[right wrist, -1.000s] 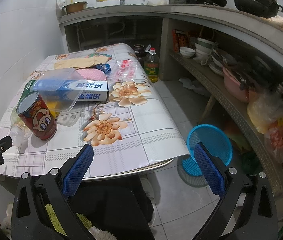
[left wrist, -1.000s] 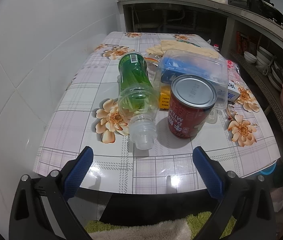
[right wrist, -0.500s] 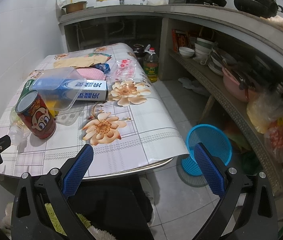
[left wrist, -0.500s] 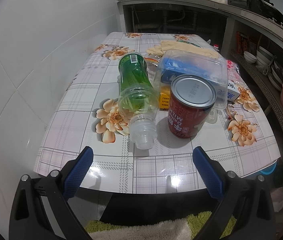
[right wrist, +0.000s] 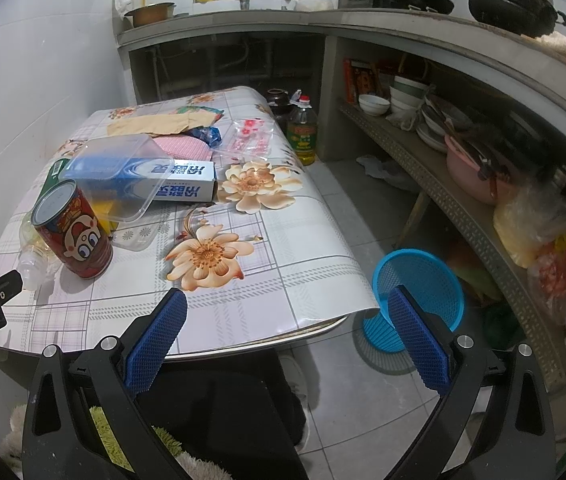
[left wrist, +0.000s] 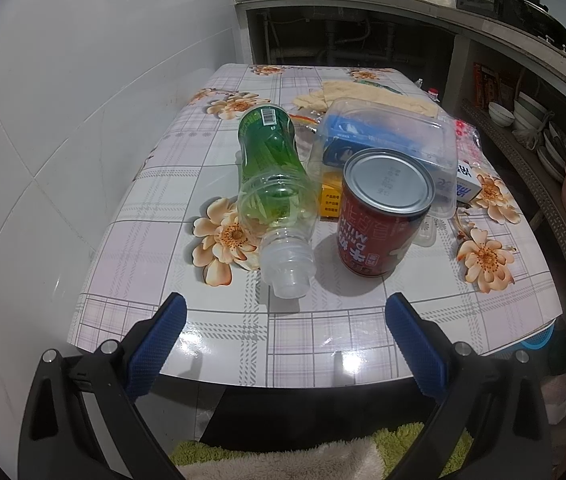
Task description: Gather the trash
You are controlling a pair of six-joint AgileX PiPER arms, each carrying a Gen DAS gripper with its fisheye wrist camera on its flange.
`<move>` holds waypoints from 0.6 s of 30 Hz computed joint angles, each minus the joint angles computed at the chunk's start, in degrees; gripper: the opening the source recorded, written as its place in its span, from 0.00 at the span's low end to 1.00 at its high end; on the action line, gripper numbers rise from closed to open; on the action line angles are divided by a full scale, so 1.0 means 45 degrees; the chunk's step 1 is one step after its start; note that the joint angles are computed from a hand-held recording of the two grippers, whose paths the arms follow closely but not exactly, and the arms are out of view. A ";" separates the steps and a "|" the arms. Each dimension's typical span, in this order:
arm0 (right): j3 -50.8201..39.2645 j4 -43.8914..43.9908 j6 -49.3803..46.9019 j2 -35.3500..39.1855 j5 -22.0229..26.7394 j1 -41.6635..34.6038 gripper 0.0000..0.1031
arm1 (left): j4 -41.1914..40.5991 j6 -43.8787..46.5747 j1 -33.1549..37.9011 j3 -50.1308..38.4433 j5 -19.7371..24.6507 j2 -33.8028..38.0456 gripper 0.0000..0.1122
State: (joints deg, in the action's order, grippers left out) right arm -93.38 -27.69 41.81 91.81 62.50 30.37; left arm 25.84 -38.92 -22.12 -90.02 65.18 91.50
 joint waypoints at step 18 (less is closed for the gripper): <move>0.0007 0.0000 -0.0005 -0.0003 -0.0029 0.0000 0.93 | -0.0094 0.0164 0.0222 0.0213 -0.0131 -0.0124 0.87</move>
